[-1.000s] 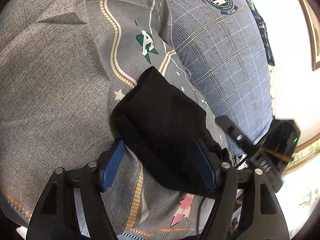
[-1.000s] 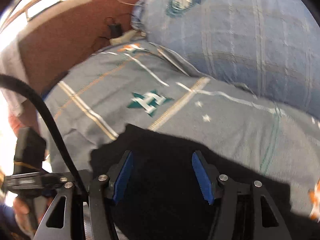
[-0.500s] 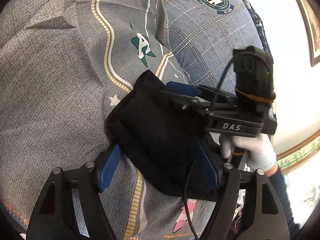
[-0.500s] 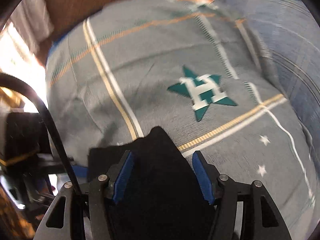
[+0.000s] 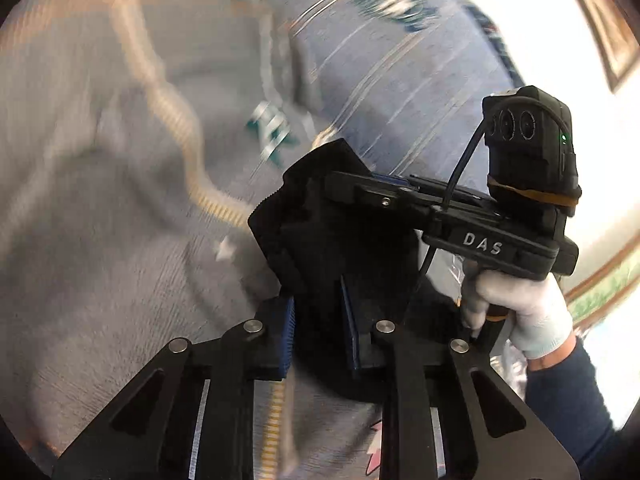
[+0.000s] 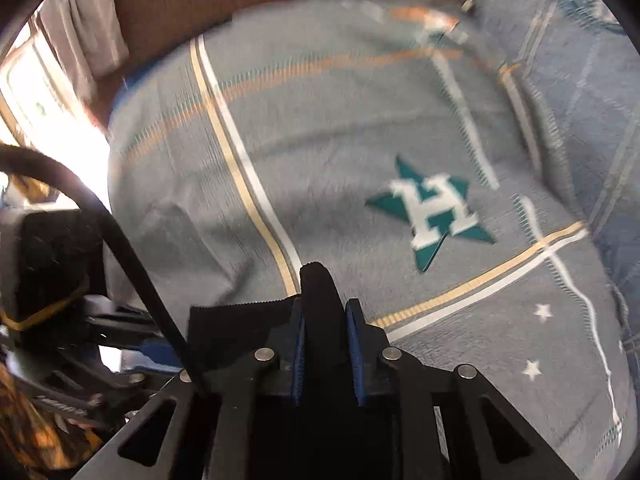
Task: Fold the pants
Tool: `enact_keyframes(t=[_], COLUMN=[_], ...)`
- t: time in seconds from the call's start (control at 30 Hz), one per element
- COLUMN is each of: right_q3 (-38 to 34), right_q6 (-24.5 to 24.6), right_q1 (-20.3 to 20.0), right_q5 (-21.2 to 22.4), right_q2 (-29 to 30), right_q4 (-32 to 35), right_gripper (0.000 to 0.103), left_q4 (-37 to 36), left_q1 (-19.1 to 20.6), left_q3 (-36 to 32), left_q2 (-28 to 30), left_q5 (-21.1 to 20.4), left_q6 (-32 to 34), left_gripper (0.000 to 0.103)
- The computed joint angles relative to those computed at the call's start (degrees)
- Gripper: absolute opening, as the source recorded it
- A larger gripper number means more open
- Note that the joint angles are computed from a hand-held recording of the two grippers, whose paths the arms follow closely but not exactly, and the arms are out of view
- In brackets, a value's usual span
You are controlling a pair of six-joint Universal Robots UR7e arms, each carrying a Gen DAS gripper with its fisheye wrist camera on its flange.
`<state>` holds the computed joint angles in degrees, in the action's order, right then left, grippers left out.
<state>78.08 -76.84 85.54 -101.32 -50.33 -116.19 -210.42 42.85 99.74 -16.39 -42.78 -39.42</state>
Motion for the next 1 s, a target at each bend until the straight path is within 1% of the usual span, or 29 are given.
enact_keyframes(t=[0.1, 0.17, 0.23, 0.3, 0.4, 0.5, 0.6, 0.67, 0.77, 0.83, 0.87, 0.93, 0.97, 1.0], right_q3=[1.1, 2.1, 1.6, 1.6, 0.0, -1.4, -2.0, -2.2, -1.9, -2.1, -1.5, -1.3, -1.8, -2.3], right_q6=[-0.2, -0.3, -0.1, 0.5, 2.2, 4.4, 6.4, 7.9, 11.3, 14.5, 17.2, 20.5, 22.3, 23.0], right_q1=[-0.9, -1.8, -2.7, -4.1, -6.4, -9.9, -13.8, -16.0, -19.7, -21.4, -22.2, -23.2, -23.9, -24.4], right_q5=[6.4, 10.6, 13.5, 16.7, 20.9, 25.6, 28.8, 28.8, 27.7, 26.3, 24.7, 23.4, 24.4, 26.3], right_q2=[-4.2, -7.5, -9.4, -11.9, -14.3, -16.3, -18.0, -18.3, -18.4, -18.0, -17.8, -17.7, -17.7, -17.8], right_q4=[0.5, 0.6, 1.4, 1.7, 2.7, 3.7, 4.0, 3.4, 1.5, 0.4, -2.4, -5.1, -5.2, -4.3], right_gripper=[0.016, 0.016, 0.015, 0.015, 0.014, 0.013, 0.013, 0.013, 0.013, 0.013, 0.013, 0.017, 0.019, 0.023], left_q4=[-2.6, -3.3, -3.6, -3.2, -0.2, 5.9, 13.4, 20.0, 30.1, 34.8, 36.2, 35.4, 35.0, 35.1], left_q1=[-3.2, -4.8, -6.1, -7.0, -7.8, -7.7, -7.2, -6.6, -5.4, -4.5, -4.2, -3.9, -4.0, -3.9], left_q3=[-2.0, -3.7, -5.4, -7.3, -11.3, -17.2, -25.3, -31.7, -40.4, -43.5, -44.2, -43.9, -43.6, -43.7], left_q2=[0.9, 1.5, 2.1, 2.6, 4.0, 6.6, 10.9, 14.6, 19.7, 21.6, 22.1, 22.3, 22.2, 22.1], left_q5=[3.8, 4.7, 4.2, 2.7, -0.5, -4.7, -8.7, -11.2, -13.1, -14.1, -14.7, -15.1, -15.0, -15.0], left_q6=[9.4, 14.3, 18.2, 21.5, 25.3, 27.6, 29.9, 30.9, 30.2, 28.3, 27.4, 27.5, 27.9, 28.0], left_gripper=[0.018, 0.017, 0.016, 0.014, 0.014, 0.014, 0.014, 0.014, 0.014, 0.014, 0.014, 0.014, 0.014, 0.014])
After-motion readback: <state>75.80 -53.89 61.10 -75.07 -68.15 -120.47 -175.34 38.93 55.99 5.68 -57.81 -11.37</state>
